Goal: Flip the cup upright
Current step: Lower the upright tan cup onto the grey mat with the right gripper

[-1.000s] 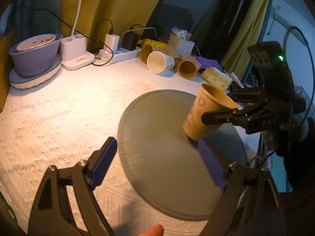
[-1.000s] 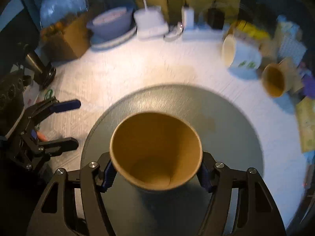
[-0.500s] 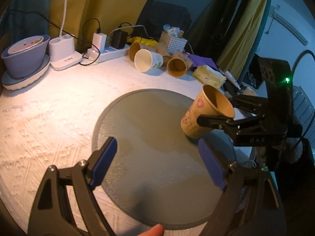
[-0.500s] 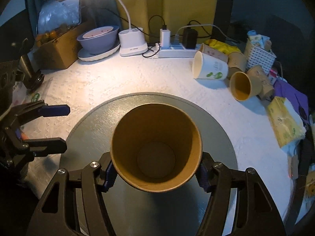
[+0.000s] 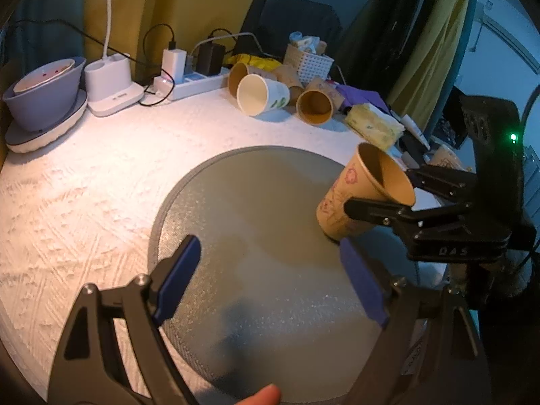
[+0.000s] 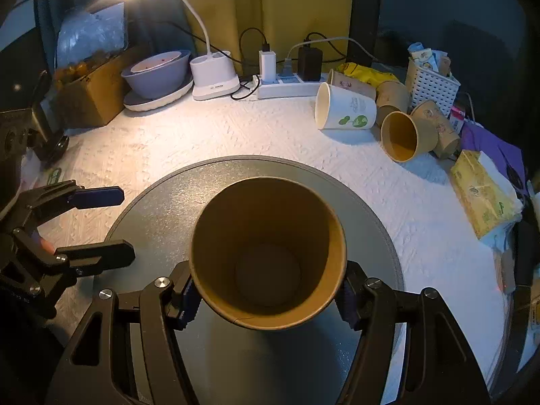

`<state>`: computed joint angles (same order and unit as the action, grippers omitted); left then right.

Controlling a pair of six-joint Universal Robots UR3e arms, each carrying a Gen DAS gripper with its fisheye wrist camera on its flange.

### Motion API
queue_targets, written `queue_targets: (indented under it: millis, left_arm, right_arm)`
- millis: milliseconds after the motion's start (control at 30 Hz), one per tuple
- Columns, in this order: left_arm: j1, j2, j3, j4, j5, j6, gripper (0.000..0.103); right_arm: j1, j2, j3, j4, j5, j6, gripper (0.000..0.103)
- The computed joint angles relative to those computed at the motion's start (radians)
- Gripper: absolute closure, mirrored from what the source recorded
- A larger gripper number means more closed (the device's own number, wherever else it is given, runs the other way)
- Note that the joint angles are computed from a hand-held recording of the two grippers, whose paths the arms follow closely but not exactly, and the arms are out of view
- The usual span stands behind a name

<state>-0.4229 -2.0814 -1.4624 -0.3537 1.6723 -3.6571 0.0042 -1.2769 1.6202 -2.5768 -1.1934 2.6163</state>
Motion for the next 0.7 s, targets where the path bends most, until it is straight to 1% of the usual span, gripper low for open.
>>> queue_targets:
  millis: [333, 567, 700]
  left_arm:
    - [0.02, -0.026, 0.008, 0.012, -0.016, 0.003, 0.017]
    - [0.03, -0.036, 0.024, -0.019, -0.02, -0.002, 0.017]
    - [0.033, -0.026, 0.005, -0.009, -0.018, -0.007, 0.017]
  right_arm:
    - [0.012, 0.063, -0.063, 0.007, -0.014, 0.003, 0.035]
    - [0.019, 0.084, -0.09, 0.013, -0.02, 0.008, 0.035]
    - [0.025, 0.089, -0.098, 0.017, -0.028, 0.013, 0.035]
